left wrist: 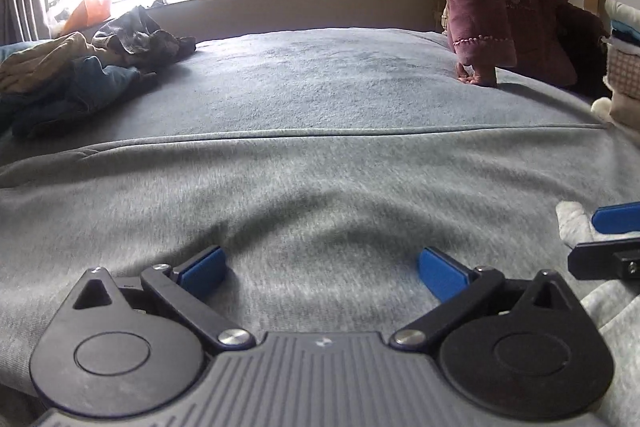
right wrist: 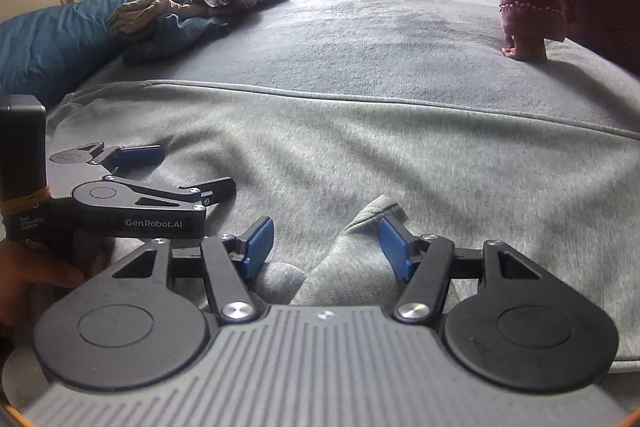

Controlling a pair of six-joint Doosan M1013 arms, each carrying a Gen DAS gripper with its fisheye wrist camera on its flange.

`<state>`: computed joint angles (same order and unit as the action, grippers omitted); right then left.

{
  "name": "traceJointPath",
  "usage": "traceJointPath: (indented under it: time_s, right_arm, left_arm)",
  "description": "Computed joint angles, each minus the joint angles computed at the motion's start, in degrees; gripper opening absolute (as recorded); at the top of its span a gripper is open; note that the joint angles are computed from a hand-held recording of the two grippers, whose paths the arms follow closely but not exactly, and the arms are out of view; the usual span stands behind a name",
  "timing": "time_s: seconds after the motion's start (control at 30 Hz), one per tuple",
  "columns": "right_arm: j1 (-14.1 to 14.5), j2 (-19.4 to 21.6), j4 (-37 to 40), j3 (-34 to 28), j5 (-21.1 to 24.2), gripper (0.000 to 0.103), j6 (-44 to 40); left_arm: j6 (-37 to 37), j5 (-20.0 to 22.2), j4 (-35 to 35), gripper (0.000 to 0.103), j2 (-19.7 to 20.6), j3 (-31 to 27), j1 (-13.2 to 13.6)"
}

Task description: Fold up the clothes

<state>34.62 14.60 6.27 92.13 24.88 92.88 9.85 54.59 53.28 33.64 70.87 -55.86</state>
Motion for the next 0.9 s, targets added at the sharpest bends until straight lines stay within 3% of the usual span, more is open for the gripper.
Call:
traceJointPath:
  time_s: [0.17,0.37,0.47,0.57,0.63,0.73,0.9]
  right_arm:
    - [-0.4,-0.1,2.4,-0.1,0.5,0.060,-1.4]
    - [-3.0,-2.7,7.6,0.0,2.6,0.066,-0.6]
    - [-5.5,-4.0,8.1,-0.6,7.8,0.067,6.5]
    - [-8.9,-5.0,18.6,-0.3,16.2,0.067,4.8]
    - [-9.7,-6.0,21.5,0.3,19.5,0.067,4.9]
    - [-8.9,-7.7,22.9,0.9,22.5,0.067,-1.6]
    - [-4.0,-7.9,19.5,-2.1,30.4,0.065,-22.0]
  left_arm:
    - [-1.5,-1.6,-2.1,0.103,-1.4,0.3,0.4]
    - [-8.1,-3.6,-1.8,0.103,-7.8,4.8,-1.1]
    - [-9.0,-1.7,-3.2,0.103,-11.9,7.5,-3.0]
    - [-10.5,1.7,-5.9,0.103,-16.2,11.3,-5.5]
    - [-10.6,5.9,-8.2,0.103,-18.3,12.9,-7.5]
    - [-10.4,12.0,-12.1,0.103,-20.3,14.6,-10.6]
    - [-8.3,13.7,-15.3,0.094,-20.7,16.3,-12.8]
